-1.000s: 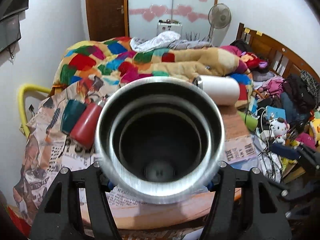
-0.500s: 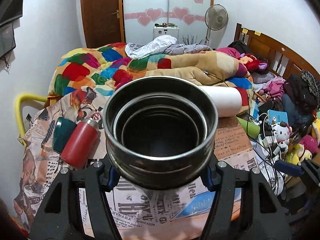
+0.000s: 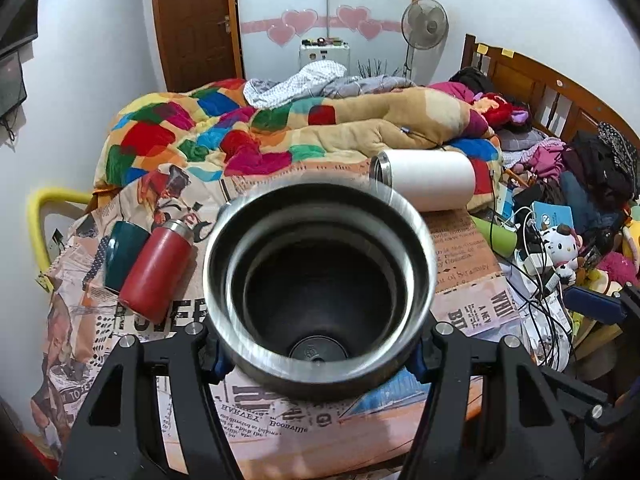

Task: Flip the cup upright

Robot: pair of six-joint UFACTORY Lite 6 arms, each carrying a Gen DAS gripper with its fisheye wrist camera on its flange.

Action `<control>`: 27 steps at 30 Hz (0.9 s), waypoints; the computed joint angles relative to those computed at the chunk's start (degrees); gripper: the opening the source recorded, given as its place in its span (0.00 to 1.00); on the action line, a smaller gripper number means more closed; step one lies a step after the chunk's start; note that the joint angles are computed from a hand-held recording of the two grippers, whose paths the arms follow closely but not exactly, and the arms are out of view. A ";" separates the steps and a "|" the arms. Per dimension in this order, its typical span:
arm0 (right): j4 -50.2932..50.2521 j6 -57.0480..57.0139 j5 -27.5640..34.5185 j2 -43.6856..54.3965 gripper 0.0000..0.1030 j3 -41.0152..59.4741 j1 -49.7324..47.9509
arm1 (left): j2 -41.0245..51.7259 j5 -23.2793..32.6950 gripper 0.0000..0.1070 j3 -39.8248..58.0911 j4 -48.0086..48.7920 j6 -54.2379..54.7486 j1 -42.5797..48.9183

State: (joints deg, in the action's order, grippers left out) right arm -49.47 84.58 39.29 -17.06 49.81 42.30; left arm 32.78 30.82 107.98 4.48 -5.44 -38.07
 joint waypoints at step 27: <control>-29.35 14.19 53.84 5.80 0.77 26.16 46.43 | -63.51 -2.12 0.75 -37.53 38.89 -38.47 -12.27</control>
State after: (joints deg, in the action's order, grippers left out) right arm -78.82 98.77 93.13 -11.26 75.97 88.72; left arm -30.72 28.69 70.45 43.37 -43.91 -50.34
